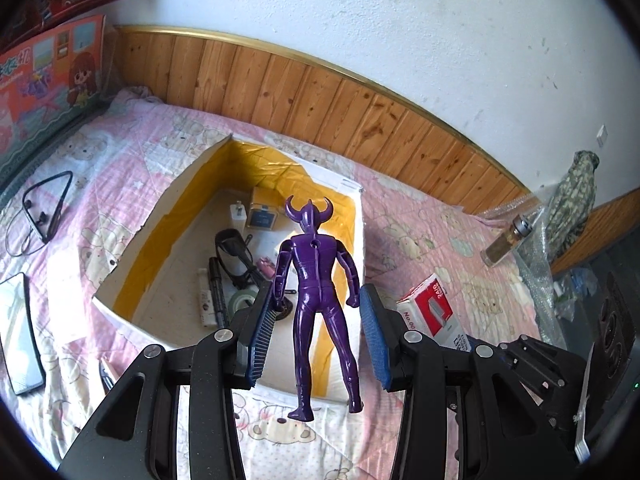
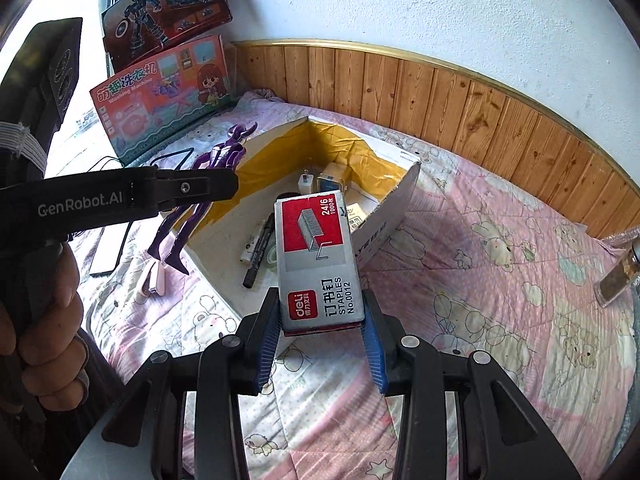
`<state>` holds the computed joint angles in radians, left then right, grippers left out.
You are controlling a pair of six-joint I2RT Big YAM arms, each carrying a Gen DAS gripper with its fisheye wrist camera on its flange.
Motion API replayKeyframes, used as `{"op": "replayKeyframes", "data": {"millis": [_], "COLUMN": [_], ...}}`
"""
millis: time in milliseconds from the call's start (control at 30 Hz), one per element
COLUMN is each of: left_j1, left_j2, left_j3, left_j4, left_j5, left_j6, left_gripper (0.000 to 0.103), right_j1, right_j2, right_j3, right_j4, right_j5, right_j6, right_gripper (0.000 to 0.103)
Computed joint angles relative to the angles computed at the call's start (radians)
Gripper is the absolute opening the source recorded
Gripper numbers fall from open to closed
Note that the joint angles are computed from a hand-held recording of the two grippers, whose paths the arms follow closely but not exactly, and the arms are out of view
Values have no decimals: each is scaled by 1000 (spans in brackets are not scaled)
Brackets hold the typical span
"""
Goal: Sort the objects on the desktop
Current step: 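Lift the staples box and purple figure and carry both toward the box, then lower the held staples box and purple figure into the box interior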
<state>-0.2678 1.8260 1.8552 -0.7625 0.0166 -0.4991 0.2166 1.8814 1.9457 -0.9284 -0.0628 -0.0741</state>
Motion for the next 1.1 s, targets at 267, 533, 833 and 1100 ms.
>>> {"op": "replayKeyframes", "data": {"millis": [267,533,833,1100], "left_j1": [20,41,60,71], "left_j2": [32,90,134,181], "left_j3": [49,120,166,225], "left_j4": [-36,-86,-126,-178], "left_j5": [-18,-24,-13,8], "left_j6": [26,49,49,48], "left_gripper": [44,44,44,44], "right_j1": [7,12,8,6], "right_j2": [66,159,293,440], "right_j3": [124,281,502,759], "right_j4": [-52,-127,-240,-373], "right_j5": [-24,-38,-64,-75], "right_j6": [-14,-23,-9,-13], "right_gripper": [40,40,40,40]}}
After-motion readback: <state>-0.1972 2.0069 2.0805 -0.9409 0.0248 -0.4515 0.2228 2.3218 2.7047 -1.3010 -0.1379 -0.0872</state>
